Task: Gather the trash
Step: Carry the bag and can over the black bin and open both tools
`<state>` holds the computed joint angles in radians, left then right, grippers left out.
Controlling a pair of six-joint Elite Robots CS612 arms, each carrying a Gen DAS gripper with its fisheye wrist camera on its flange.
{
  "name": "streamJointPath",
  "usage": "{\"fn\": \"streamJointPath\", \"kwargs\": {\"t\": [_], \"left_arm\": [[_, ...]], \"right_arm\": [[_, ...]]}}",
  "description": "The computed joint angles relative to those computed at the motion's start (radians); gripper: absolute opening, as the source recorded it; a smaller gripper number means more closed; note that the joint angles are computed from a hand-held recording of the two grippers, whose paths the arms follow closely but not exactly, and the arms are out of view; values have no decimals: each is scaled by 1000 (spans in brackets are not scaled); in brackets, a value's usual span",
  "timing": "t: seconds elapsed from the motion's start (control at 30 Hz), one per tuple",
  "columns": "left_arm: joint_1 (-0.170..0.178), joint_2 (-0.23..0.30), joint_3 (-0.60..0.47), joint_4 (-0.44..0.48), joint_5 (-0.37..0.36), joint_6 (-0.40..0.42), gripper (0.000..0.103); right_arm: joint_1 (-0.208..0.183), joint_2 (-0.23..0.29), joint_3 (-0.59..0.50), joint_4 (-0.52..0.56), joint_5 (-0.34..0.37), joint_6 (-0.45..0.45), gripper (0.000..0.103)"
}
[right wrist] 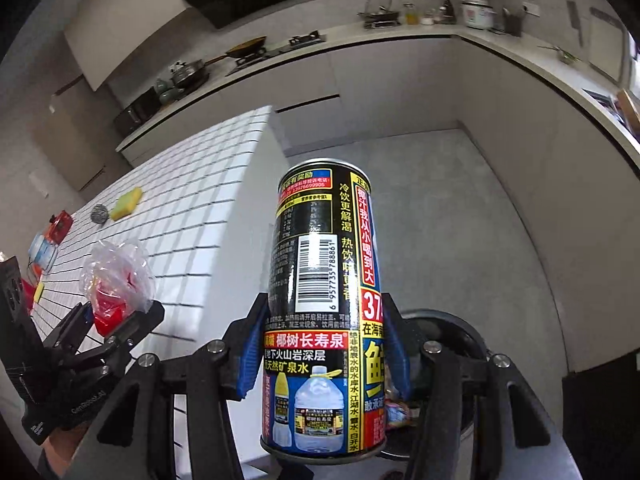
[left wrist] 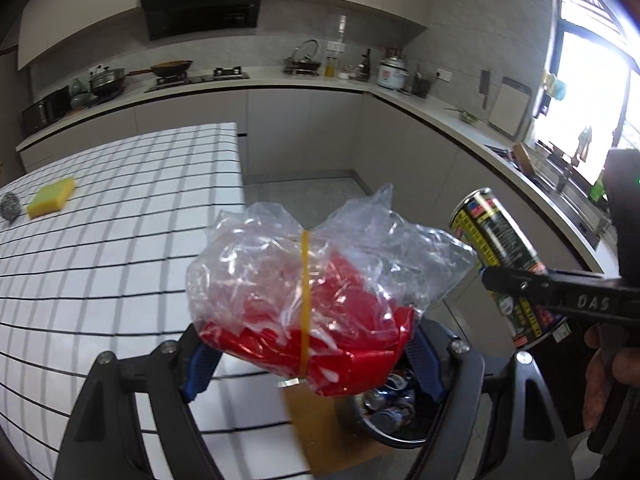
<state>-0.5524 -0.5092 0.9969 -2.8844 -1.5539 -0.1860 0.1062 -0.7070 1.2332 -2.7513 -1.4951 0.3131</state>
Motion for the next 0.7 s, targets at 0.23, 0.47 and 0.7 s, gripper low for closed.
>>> {"fn": "streamJointPath", "kwargs": {"t": [0.23, 0.47, 0.7], "left_arm": [[-41, 24, -18, 16, -3, -10, 81], [-65, 44, -7, 40, 48, -59, 81], [-83, 74, -6, 70, 85, -127, 81]], "right_arm": [[-47, -18, 108, -7, 28, -10, 55], [-81, 46, 111, 10, 94, -42, 70], [-99, 48, 160, -68, 49, -2, 90]]}}
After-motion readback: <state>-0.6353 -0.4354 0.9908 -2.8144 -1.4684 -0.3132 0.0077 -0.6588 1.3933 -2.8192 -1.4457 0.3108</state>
